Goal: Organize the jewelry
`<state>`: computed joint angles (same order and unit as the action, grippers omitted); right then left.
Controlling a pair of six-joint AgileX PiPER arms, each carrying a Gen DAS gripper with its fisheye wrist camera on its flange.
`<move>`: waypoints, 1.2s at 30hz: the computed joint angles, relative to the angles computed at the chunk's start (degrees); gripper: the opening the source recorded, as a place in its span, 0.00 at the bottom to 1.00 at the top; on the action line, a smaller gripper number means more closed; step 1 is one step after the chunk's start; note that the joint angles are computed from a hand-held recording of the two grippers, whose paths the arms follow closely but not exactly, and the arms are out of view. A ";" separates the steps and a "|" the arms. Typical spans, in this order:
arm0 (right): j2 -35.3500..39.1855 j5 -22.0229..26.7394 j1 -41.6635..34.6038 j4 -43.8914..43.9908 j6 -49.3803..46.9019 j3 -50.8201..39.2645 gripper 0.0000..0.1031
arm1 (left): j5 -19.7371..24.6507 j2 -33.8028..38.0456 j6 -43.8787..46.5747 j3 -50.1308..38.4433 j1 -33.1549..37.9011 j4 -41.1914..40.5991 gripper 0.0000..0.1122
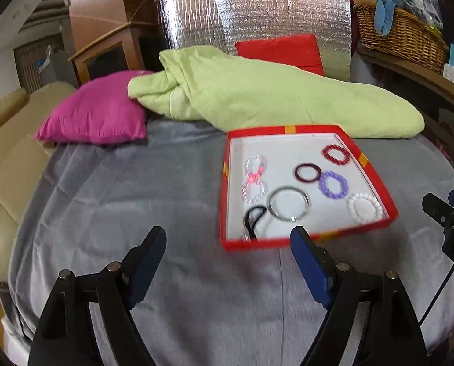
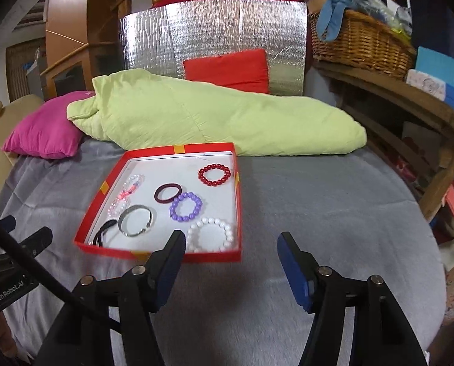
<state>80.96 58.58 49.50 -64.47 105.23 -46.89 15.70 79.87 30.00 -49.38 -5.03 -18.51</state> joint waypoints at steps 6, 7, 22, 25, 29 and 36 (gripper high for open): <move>1.11 8.63 8.86 -1.41 4.94 0.67 0.70 | 2.13 -2.93 17.16 3.81 4.72 -16.92 0.75; 1.51 9.47 9.64 -1.77 5.39 0.50 0.71 | 2.46 -2.97 18.94 3.93 5.19 -18.73 0.75; 3.91 8.98 6.92 -1.58 4.47 -0.91 0.71 | -1.59 -0.08 15.93 2.84 3.68 -16.75 0.75; 3.73 9.28 7.24 -1.46 4.31 -0.70 0.71 | -2.27 -0.09 13.30 3.00 2.93 -13.91 0.75; 3.48 9.61 7.45 -1.39 4.41 -0.55 0.72 | -2.71 0.06 10.84 3.05 2.60 -11.39 0.75; 3.87 9.86 7.63 -1.73 4.01 -0.96 0.72 | -3.21 0.23 7.19 2.99 2.37 -8.05 0.75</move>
